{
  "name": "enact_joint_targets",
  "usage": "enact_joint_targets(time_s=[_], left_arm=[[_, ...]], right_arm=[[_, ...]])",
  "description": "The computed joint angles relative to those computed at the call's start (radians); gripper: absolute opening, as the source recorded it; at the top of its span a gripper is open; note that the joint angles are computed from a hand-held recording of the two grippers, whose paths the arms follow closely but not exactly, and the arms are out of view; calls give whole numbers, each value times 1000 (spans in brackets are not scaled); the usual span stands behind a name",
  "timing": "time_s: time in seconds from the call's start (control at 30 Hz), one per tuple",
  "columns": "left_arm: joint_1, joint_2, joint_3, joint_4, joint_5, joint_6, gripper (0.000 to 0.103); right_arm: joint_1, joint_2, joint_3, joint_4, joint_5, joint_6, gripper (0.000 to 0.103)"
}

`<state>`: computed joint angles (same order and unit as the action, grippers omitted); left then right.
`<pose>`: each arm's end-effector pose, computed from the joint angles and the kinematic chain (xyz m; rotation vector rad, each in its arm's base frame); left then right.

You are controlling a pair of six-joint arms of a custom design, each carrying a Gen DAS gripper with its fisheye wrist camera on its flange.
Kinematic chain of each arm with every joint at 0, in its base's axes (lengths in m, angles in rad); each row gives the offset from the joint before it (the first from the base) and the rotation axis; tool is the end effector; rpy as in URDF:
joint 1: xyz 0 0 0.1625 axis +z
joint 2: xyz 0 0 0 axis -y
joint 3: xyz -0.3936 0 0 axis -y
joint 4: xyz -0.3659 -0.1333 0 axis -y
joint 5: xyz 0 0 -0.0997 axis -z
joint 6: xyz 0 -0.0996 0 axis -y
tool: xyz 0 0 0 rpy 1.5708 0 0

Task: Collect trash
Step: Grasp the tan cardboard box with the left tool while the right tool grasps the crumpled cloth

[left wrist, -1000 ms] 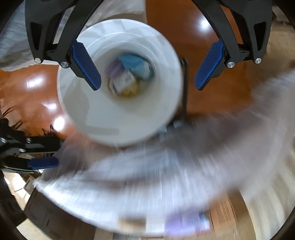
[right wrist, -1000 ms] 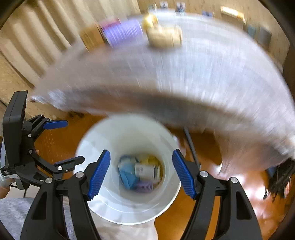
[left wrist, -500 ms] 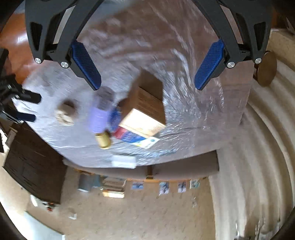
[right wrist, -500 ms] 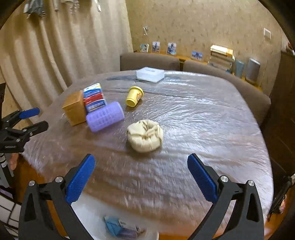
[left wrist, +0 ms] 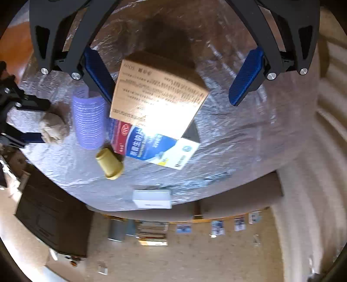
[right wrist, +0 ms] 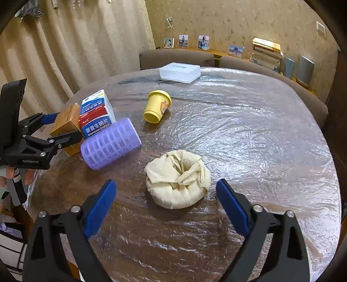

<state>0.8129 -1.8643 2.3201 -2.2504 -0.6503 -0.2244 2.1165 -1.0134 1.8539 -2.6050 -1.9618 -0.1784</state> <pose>-0.0692 -0.3824 0.3415 0.4858 2.2672 -0.7707 0.3762 -0.4359 0.1528 0.9312 -2.6092 0.3648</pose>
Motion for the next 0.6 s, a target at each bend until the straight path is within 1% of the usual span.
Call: enact_joint_targets(time_s=[0.03,0.07,0.1,0.13,0.17,0.2,0.23,0.27,0.3,0.33,0.37,0.4,0.5,0.6], left_arm=[[10,1,-4,-14,-31,25,101],[14,5,-6,-22,-50,38,95],[22,17,-10,-35,-60,52,92],[25,21,-11,-31,-66,56,86],[25,19,-9,-29,-72,57,79],[37,32,-14,-46,-82,71,73],[41,36,-16,-43,-83,65,71],[40,35,-12,-39,-72,51,70],[43,35,-13,-36,-72,45,65],[40,25,-9,-30,-73,37,64],[35,20,-4,-34,-63,29,59],[32,17,-1,-34,-56,19,59],[20,-1,-12,32,-67,-40,59],[-3,-18,-18,93,-49,-104,59]], right_arm=[[-3,4,-4,-3,2,2,86],[-5,4,-5,-6,3,5,86],[-7,4,-5,-8,6,8,85],[-8,4,-6,-12,5,9,83],[-7,4,-4,-18,-1,8,76],[-5,7,-5,-23,-12,3,72],[-4,11,-8,-25,-22,-3,65],[0,8,-2,-28,-31,-5,59],[2,9,-1,-33,-39,-10,56],[5,12,0,-40,-50,-18,52],[7,15,2,-50,-57,-24,52],[8,16,2,-56,-57,-27,51],[4,12,2,-54,-37,-20,51],[3,7,0,-54,-26,-17,51]])
